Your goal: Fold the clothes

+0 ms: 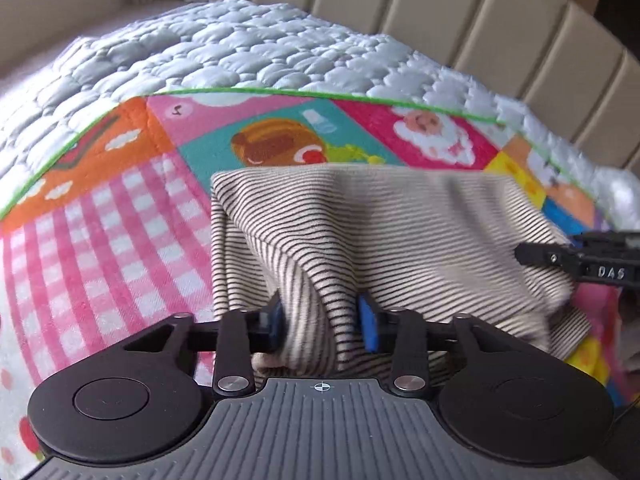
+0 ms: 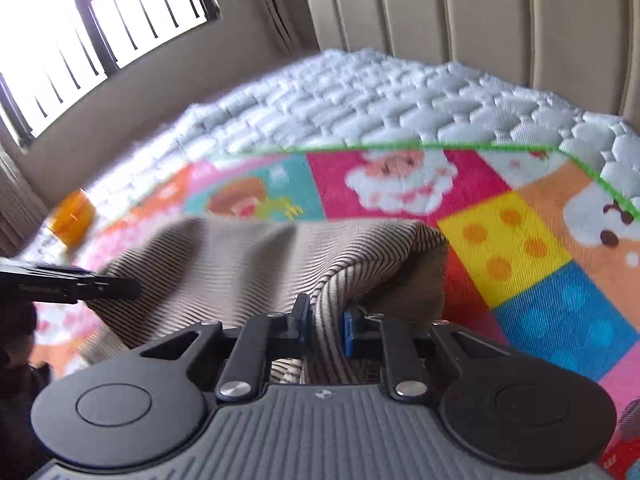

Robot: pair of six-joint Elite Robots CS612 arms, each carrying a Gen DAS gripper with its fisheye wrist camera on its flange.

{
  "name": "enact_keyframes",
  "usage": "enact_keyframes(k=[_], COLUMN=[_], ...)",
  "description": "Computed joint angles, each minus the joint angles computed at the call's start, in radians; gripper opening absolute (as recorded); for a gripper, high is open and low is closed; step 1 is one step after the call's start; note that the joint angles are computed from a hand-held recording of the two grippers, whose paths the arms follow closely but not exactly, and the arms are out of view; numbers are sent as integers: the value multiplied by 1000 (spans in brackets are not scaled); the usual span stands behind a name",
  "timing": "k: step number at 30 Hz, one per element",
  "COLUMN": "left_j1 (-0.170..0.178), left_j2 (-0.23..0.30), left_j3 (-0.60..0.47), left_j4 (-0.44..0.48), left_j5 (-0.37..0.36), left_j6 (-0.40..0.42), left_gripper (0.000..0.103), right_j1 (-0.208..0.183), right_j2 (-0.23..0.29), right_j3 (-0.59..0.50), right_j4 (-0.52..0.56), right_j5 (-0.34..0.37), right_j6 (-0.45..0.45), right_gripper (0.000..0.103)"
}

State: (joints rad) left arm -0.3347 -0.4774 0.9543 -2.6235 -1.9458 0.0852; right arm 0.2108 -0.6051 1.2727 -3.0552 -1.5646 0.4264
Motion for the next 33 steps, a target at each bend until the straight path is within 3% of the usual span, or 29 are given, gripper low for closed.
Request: enact_keyframes(k=[3,5,7,10,11,13,14,17,21,24,26,28,33], left_j1=[27,38,42,46,51,63,64,64,38,18,8,0,-4], left_j2=[-18,-30,-37,-35,-31,-20,-18,-12,-23,-43,-54,-65,-85], left_j3=[13,39,62,80,78,63,59,48,83,124,149,174,208], left_j4=[-33,-61,-30,30,36,24,23,23,29,4,-15,-39,-64], left_j5=[-122,-155,-139,-101,-114,-167,-171,-177,-78,-11,21,51,70], left_j6=[-73,-113,-131,-146,-167,-223,-227,-234,-158,-65,-16,19,-1], left_gripper=[32,32,32,32,35,43,55,66,67,76,81,83,88], right_j1=[-6,-7,-4,-11,-12,-13,-14,-9,-4,8,29,36,18], right_j2=[-28,-36,-30,-24,-23,-22,-21,-6,2,2,0,-3,-17], right_j3=[45,63,68,103,108,117,114,85,64,54,41,38,68], right_j4=[1,34,98,26,4,-25,-27,21,58,86,132,179,182], right_j5=[38,48,38,60,65,68,71,67,69,19,-110,-184,-145], right_j6=[6,8,30,114,127,133,126,78,20,-7,-3,44,139], right_gripper=[14,14,20,33,37,55,57,70,86,88,103,103,103])
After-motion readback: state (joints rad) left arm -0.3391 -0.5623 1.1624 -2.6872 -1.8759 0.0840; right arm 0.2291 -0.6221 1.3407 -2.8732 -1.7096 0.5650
